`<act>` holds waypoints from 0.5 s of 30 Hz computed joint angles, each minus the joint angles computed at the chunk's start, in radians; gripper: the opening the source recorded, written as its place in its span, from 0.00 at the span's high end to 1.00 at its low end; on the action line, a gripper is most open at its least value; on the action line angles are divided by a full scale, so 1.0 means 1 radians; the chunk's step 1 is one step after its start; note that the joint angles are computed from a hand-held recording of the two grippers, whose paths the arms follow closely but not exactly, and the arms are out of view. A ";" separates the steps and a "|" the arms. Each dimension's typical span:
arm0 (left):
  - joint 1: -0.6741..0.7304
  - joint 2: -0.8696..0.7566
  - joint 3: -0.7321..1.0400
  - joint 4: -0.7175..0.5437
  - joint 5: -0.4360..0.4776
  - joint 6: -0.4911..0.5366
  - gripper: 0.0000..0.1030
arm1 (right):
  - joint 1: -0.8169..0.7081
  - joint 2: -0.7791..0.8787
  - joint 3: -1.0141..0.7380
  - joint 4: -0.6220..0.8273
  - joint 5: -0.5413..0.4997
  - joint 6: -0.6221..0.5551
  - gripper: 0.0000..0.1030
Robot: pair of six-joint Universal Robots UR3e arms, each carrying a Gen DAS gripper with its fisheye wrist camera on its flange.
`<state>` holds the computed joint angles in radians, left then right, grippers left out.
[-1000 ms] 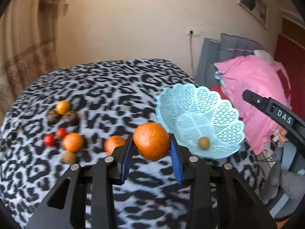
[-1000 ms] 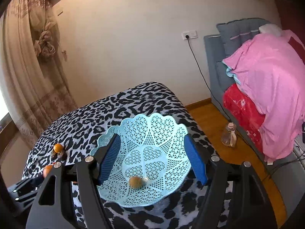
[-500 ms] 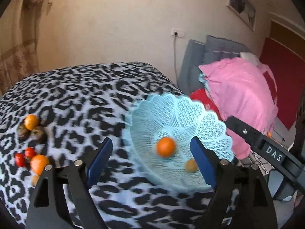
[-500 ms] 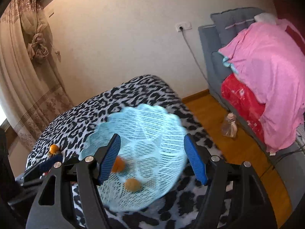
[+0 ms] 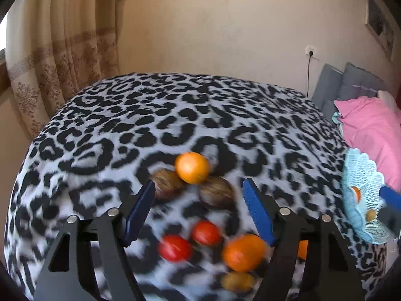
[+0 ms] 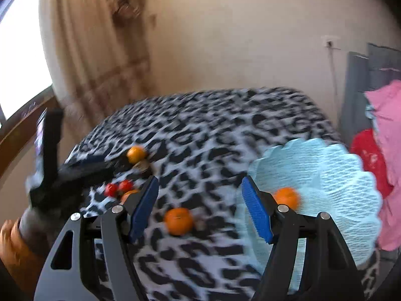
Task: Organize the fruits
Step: 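Grasp a tangerine with the right gripper while the left gripper grasps another orange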
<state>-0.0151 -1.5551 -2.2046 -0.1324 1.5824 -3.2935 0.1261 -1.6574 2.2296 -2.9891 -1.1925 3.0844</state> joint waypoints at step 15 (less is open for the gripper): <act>0.147 -0.253 0.291 -0.247 -0.267 0.169 0.62 | 0.209 0.160 -0.230 0.374 -0.162 0.124 0.42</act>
<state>0.1315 -1.8079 -1.9133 -0.3793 1.3153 -3.1240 0.3355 -1.4970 1.9997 -2.6150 -1.3542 3.2080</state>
